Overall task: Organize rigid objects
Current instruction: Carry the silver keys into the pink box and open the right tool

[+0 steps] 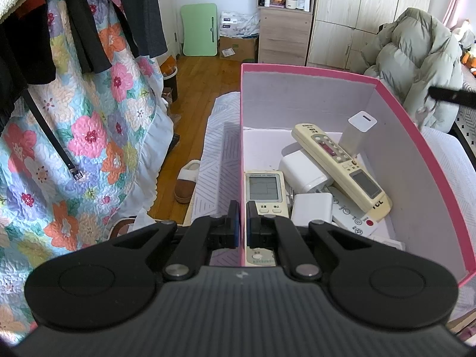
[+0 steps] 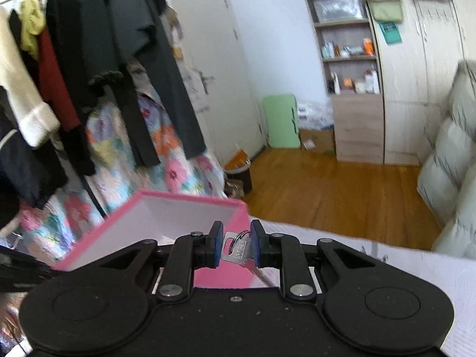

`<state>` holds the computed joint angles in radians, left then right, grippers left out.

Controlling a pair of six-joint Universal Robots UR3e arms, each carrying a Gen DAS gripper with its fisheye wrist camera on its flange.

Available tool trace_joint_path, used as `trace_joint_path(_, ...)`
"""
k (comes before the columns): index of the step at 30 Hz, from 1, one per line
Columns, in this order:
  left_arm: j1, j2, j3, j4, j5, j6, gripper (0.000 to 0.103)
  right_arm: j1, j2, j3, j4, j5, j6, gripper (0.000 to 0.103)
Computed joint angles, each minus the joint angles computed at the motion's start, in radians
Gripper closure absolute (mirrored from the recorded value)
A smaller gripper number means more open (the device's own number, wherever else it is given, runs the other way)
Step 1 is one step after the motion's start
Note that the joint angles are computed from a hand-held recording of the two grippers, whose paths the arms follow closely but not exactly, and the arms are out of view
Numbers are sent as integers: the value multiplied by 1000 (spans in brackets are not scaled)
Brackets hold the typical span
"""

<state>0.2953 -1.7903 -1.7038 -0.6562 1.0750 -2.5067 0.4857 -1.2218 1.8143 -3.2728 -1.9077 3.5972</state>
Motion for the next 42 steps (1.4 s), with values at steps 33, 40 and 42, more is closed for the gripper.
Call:
trace_joint_path(33,-6,-2,3,0,5,-10,100,41,168,-438,369,207,-58,80)
trace_joint_path(40,-18,-4,-6,20,20,-19,100,-17,416,-910,720,368,-56,80)
trace_joint_path(42,-22,-5,-5,22,25,-17,100,-12,504,-1063,802,357,-49,80)
